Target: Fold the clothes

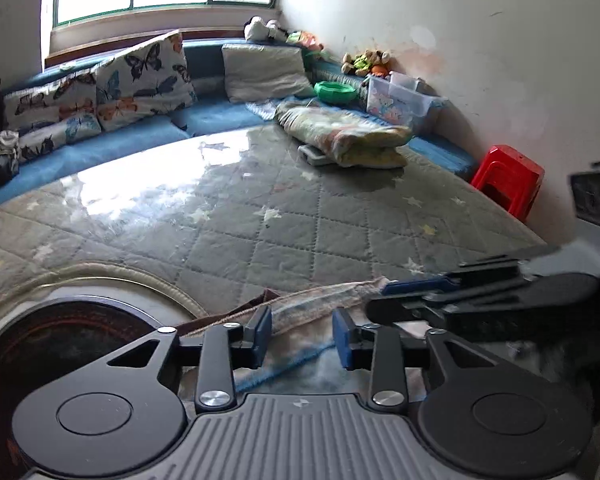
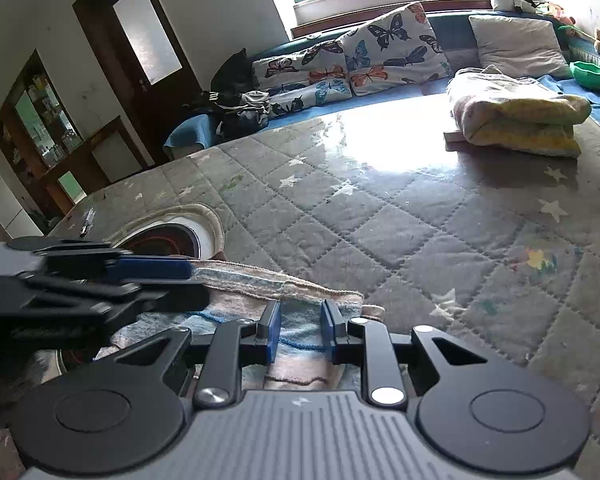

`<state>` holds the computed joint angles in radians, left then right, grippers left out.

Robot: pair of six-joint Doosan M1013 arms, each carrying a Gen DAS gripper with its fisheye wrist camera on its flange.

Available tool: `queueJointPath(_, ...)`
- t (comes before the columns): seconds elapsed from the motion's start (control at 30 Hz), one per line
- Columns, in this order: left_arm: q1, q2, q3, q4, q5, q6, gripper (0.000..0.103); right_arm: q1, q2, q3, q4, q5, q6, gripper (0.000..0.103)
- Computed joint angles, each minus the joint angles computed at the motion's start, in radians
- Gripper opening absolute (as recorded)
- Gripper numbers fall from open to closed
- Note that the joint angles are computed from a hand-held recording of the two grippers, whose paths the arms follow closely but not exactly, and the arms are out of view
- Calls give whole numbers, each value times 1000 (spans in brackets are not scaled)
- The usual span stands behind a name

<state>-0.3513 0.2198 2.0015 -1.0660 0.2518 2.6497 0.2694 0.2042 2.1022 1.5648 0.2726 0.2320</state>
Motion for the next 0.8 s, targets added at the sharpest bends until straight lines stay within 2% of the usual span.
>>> queueJointPath(0.3,-1,32,-18,74,-14,-76,31,-9,2,3,35,20,-43,21)
queueJointPath(0.43,-6,26,-19,118,-27,-126,33,1,-17,12,63,-3,-91,21)
queueJointPath(0.57,-13,14,-13,97,-49,-102,31,13,-46,25,93,-18,-136,22)
queueJointPath(0.67,-19,7,-9,58,-50,-51,31,25,-70,39,49,-18,-124,22)
queueJointPath(0.8,-32,14,-10,93,-58,-65,32,43,-81,49,11,-35,-121,22)
